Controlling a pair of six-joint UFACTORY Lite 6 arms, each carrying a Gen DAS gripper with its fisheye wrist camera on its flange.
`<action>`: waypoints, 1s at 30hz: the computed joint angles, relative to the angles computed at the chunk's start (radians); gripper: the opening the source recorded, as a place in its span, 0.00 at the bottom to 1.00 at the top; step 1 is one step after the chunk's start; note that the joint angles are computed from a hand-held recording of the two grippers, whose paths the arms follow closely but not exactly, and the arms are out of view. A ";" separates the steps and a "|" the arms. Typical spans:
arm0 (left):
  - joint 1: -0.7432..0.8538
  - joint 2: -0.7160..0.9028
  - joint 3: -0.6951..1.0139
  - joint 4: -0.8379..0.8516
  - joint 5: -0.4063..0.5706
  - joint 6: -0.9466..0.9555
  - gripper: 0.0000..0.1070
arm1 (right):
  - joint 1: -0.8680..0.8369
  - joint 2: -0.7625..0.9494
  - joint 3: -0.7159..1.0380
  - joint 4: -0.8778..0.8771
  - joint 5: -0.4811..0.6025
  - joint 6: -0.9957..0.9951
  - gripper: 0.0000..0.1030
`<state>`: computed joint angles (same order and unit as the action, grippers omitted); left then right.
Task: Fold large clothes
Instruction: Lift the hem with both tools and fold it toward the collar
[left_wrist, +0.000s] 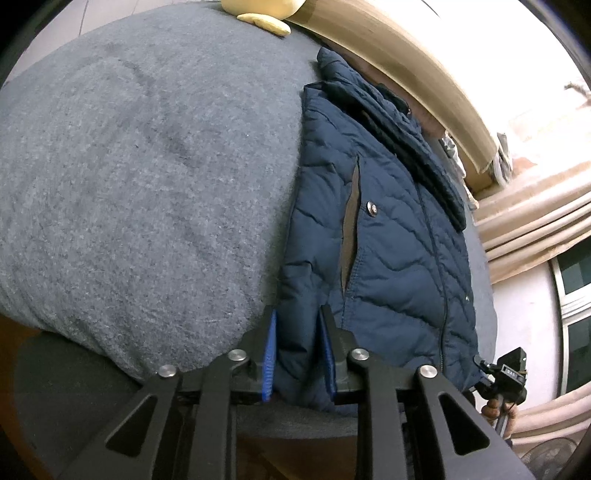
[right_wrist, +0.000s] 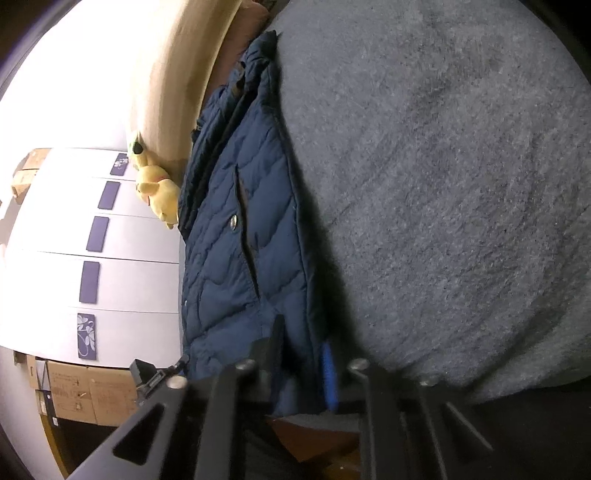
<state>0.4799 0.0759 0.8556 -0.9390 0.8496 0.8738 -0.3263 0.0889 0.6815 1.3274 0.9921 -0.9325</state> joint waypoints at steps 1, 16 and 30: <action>-0.011 -0.003 -0.001 -0.004 -0.007 -0.006 0.15 | 0.002 -0.007 -0.005 0.002 -0.005 0.002 0.13; -0.015 -0.068 0.109 -0.027 0.075 -0.045 0.11 | 0.034 -0.146 0.053 0.071 0.062 0.079 0.08; -0.030 0.022 0.326 -0.088 0.127 -0.090 0.11 | 0.035 -0.100 0.223 0.183 0.099 0.096 0.08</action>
<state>0.4501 0.0975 1.1813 -1.0273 0.9771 0.7839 -0.2913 -0.0115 0.9048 1.5105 1.0907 -0.8369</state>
